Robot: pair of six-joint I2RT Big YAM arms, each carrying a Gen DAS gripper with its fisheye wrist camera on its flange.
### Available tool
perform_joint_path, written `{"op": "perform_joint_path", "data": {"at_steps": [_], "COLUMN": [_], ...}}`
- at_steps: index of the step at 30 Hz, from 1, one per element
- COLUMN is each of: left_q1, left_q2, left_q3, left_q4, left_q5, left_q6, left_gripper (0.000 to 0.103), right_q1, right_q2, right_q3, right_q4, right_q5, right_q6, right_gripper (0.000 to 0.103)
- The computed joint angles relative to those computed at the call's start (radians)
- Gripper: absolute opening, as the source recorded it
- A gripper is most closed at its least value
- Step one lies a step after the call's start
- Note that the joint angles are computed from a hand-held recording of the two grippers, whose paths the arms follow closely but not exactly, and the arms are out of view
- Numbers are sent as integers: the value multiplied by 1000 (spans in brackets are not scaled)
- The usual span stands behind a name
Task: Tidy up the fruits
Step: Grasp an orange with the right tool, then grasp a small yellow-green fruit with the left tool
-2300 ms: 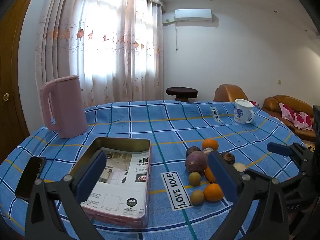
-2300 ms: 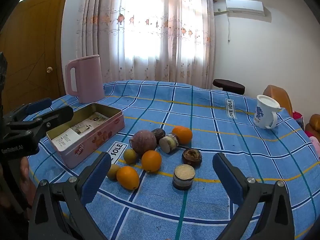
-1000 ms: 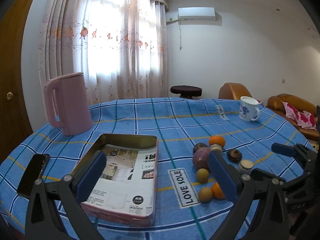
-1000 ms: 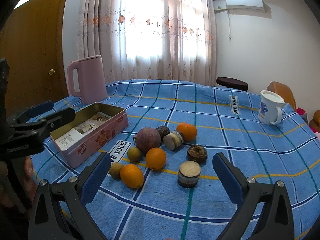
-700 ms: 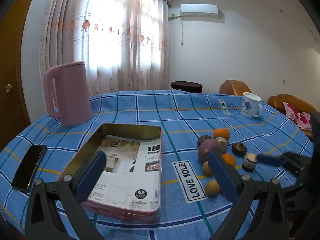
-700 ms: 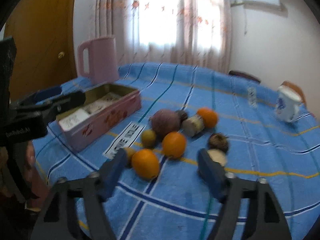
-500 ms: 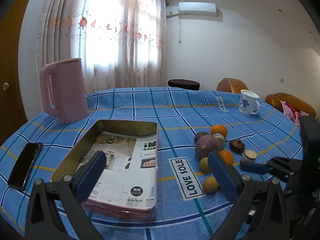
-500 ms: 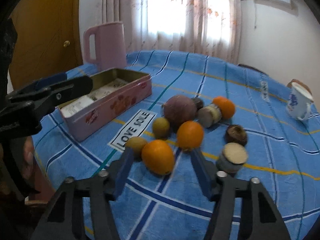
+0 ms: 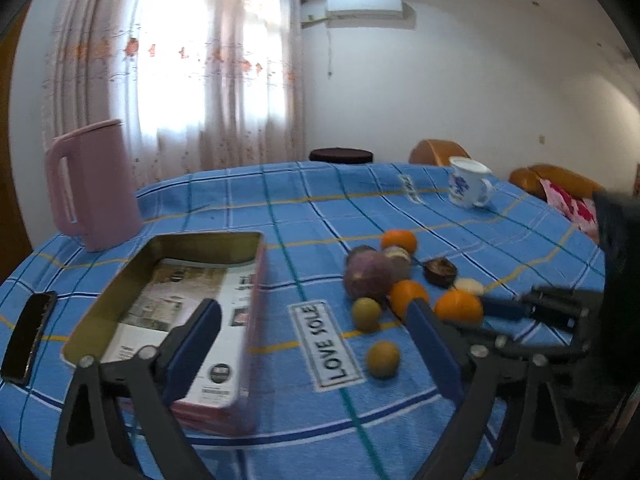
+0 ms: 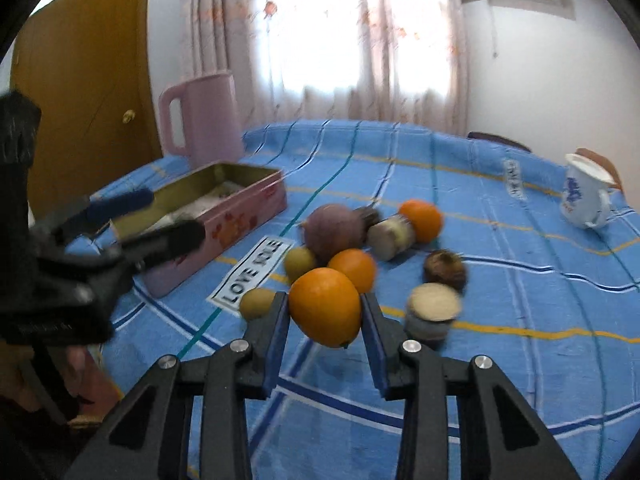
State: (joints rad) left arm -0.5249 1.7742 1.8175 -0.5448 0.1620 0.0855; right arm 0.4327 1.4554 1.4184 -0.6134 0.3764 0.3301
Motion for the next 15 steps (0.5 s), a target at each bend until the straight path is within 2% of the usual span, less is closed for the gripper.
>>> {"op": "perform_joint_path", "data": {"at_steps": [5,9,13,15], "left_q1": [-26,-31,-37,-39], "left_q2": [26,61,96,113], "left_q3": [29,74,120,145], "left_q4": [-76,-130,-188,-224], "left_q5": [29,51,70,82], "left_q6": [3,8,24,23], "left_gripper": [85,73,68,60], "right_q1": [-5,-15,-20,-20], "right_q2": [-58,-80,-87,-89], "right_q3": [-61,-89,-100,-104], "right_q4": [40,65,76,80], "right_q5": [45,46,37,28], "right_q6": [14,23,24,21], "right_gripper": [37,37,38,38]}}
